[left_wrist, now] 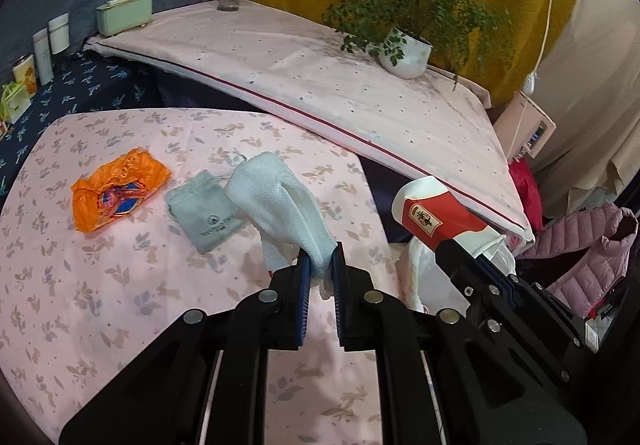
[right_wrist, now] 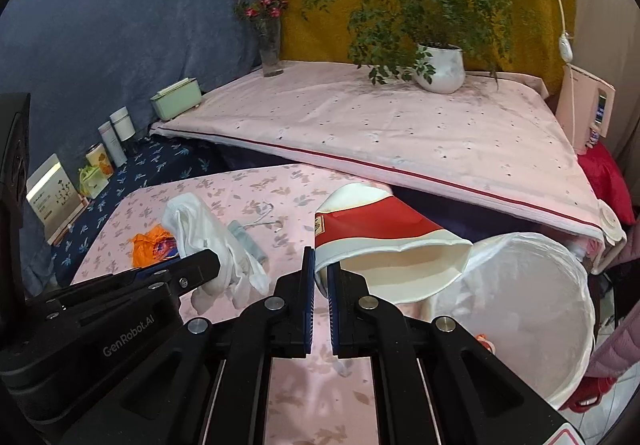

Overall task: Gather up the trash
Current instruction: 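Carry the glove and paper cup over the bin and release both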

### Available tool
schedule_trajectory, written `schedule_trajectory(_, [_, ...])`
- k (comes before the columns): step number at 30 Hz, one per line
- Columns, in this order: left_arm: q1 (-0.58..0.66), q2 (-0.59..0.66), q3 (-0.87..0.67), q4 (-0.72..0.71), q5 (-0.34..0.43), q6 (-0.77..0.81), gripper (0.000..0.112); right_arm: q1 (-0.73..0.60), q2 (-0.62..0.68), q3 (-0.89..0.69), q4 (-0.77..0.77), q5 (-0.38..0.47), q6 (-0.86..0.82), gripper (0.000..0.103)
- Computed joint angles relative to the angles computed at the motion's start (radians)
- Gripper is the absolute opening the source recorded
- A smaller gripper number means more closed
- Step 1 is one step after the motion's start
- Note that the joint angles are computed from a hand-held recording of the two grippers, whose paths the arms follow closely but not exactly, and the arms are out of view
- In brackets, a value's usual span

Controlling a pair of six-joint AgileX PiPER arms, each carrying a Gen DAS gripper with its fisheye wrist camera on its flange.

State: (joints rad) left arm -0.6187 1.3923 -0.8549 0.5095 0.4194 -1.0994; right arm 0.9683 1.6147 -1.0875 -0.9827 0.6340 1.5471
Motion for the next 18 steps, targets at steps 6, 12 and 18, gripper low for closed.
schedule_trajectory(6, [-0.15, 0.094, -0.102, 0.071, 0.05, -0.094, 0.01, -0.048, -0.137, 0.165, -0.036, 0.005, 0.069, 0.006])
schedule_trajectory(12, [-0.254, 0.198, -0.213, 0.053, 0.072, -0.072, 0.01, -0.126, -0.264, 0.315, -0.041, -0.007, 0.102, 0.006])
schedule_trajectory(18, [-0.307, 0.29, -0.314, -0.014, 0.074, -0.002, 0.01, -0.22, -0.353, 0.418, -0.032, -0.04, 0.092, 0.006])
